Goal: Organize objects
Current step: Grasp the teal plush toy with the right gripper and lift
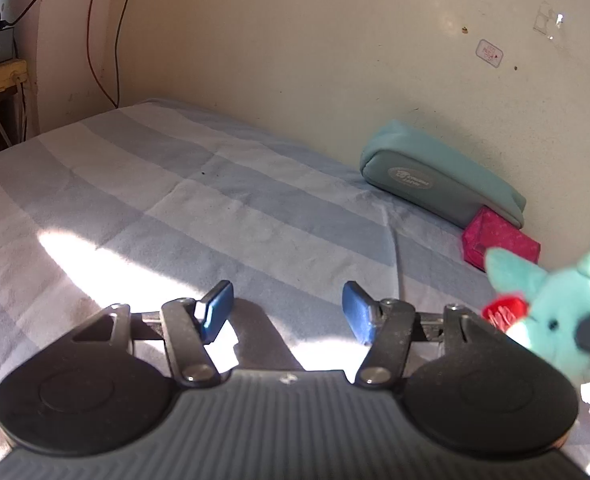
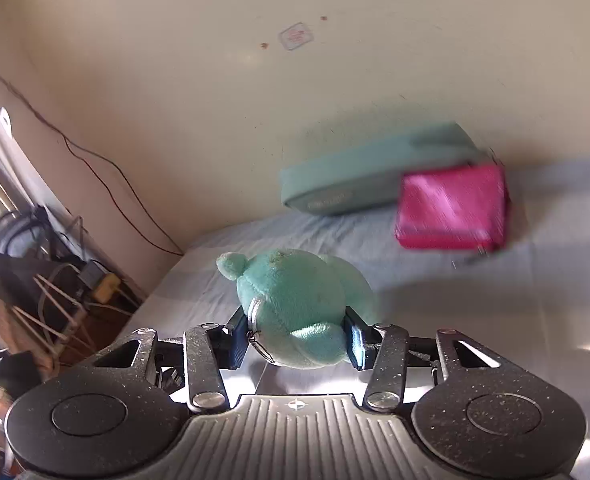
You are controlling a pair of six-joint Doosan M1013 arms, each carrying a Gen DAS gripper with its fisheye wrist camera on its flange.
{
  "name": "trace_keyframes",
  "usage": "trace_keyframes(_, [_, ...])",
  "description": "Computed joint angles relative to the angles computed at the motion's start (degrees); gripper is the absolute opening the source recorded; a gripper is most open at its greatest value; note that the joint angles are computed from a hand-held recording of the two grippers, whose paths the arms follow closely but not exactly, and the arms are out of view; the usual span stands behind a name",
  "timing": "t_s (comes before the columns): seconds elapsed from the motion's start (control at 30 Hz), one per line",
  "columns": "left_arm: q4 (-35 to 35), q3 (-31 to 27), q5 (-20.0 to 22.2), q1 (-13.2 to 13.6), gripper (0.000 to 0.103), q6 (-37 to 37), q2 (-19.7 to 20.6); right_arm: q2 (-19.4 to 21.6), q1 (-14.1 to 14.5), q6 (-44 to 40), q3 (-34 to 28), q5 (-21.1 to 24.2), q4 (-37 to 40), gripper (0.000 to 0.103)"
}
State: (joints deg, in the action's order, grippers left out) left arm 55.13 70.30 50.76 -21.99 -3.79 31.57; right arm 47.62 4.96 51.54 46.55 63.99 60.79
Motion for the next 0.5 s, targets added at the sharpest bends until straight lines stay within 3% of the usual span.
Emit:
trace_keyframes(0.07, [1.25,1.08,-3.57,-0.09,0.062,0.16,-0.51,-2.74,-2.45,0.19,5.63,2.23,2.63,0.044])
trace_keyframes(0.13, [2.96,3.20,-10.25,0.08,0.062,-0.40,-1.57,-5.70,-3.67,-1.07,10.44,0.63,0.58,0.051])
trace_keyframes(0.17, [4.00,4.39,-14.22,0.24,0.062,-0.98,-2.15,-7.53,-3.88,-2.09,13.29,-1.50,-0.50,0.052])
trace_keyframes(0.23, [4.95,5.67,-20.72,0.13,0.062,-0.64,-2.83,-11.67,-3.92,-7.86,19.52,-9.93,-3.60,0.061])
trace_keyframes(0.27, [4.13,5.76,-22.54,0.08,0.062,0.18,-2.92,-13.52,-3.90,-10.93,22.36,-14.09,-4.81,0.070])
trace_keyframes(0.33, [-1.02,5.64,-28.03,-0.05,0.062,4.16,-3.09,-16.09,-3.65,-16.82,26.40,-20.51,-6.87,0.071])
trace_keyframes(0.4, [-4.83,4.53,-29.80,-0.80,0.067,9.20,-2.77,-17.61,-3.58,-21.96,28.87,-23.69,-6.97,0.071])
trace_keyframes(0.5, [-10.08,1.60,-29.22,-2.48,0.085,16.77,-1.51,-18.03,-4.00,-26.36,29.89,-23.75,-4.40,0.071])
